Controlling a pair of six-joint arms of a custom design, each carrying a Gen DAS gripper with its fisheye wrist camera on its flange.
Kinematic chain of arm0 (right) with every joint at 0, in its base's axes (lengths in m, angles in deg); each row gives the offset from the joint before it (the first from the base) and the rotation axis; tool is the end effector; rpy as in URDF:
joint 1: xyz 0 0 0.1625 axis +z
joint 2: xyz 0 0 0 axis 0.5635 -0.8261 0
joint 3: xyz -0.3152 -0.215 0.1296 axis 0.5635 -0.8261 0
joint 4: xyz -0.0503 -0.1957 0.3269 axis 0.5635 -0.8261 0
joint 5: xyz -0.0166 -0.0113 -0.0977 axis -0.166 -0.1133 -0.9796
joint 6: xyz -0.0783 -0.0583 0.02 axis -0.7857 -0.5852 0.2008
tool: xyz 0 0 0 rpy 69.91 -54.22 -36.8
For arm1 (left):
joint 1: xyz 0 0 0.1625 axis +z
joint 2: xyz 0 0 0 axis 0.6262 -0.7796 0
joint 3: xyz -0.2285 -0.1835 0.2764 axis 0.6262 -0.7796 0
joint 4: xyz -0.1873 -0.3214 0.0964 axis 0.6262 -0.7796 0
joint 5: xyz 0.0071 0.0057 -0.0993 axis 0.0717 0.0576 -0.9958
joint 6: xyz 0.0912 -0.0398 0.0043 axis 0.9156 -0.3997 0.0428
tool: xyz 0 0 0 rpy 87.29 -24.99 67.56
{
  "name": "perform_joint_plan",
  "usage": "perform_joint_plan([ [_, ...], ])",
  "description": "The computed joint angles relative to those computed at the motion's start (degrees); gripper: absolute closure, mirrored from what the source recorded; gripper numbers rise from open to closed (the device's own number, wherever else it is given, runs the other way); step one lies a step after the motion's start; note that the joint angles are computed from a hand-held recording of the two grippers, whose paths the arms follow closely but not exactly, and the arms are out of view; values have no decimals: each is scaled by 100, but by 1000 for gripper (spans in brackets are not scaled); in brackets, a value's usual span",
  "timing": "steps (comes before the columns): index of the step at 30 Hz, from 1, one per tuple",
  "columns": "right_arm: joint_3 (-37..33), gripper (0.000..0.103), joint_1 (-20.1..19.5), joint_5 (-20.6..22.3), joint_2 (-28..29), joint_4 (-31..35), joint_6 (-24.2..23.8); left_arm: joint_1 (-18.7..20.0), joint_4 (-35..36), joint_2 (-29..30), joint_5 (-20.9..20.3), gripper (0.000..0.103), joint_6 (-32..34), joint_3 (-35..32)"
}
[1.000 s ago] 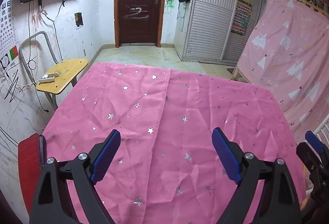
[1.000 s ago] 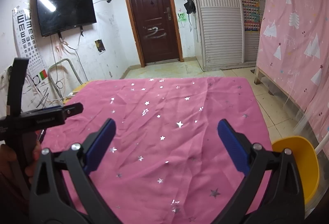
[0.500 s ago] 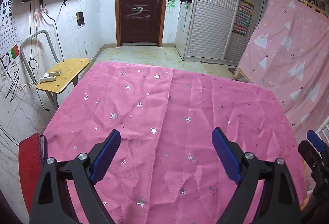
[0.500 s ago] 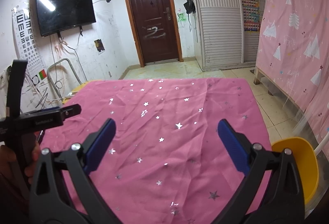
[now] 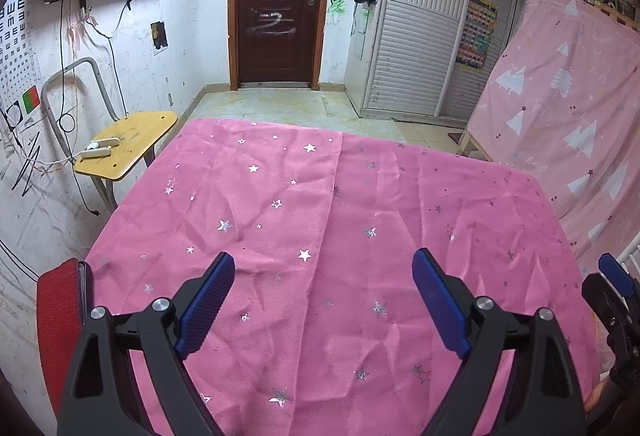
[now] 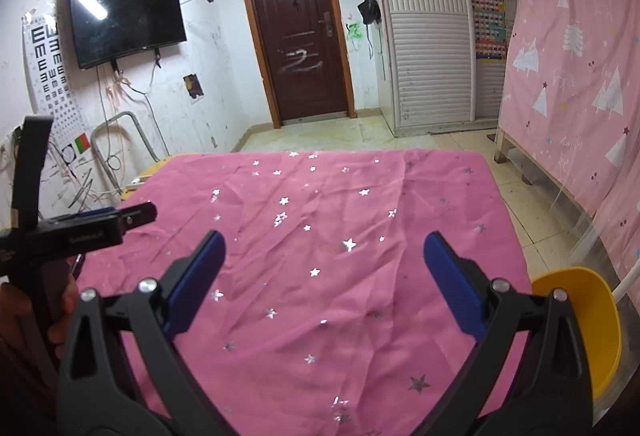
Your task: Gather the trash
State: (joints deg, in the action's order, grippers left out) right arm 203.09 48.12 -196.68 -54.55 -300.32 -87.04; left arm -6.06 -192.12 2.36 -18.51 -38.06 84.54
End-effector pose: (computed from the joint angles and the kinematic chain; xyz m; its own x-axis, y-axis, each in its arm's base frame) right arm 0.0636 -0.2865 0.2590 -0.7900 0.2288 0.5688 -0.4244 0.4654 -0.7767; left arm -0.3366 -0.4564 0.0314 -0.7198 0.3555 -0.5962 0.6400 0.6724 -0.3717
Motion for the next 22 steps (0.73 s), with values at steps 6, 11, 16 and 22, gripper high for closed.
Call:
perform_joint_plan([
  [6, -28, 7, -55, 37, -43, 94, -8, 36, -7, 43, 26, 21, 31, -32],
  [11, -11, 7, -186, 136, -47, 100, -47, 11, -117, 105, 82, 21, 167, -28],
  [16, -28, 7, -232, 162, -12, 99, -64, 35, -93, 141, 20, 21, 187, -90],
  [22, -143, 7, -307, 146, -25, 296, -80, 141, 5, 107, -57, 21, 98, -162],
])
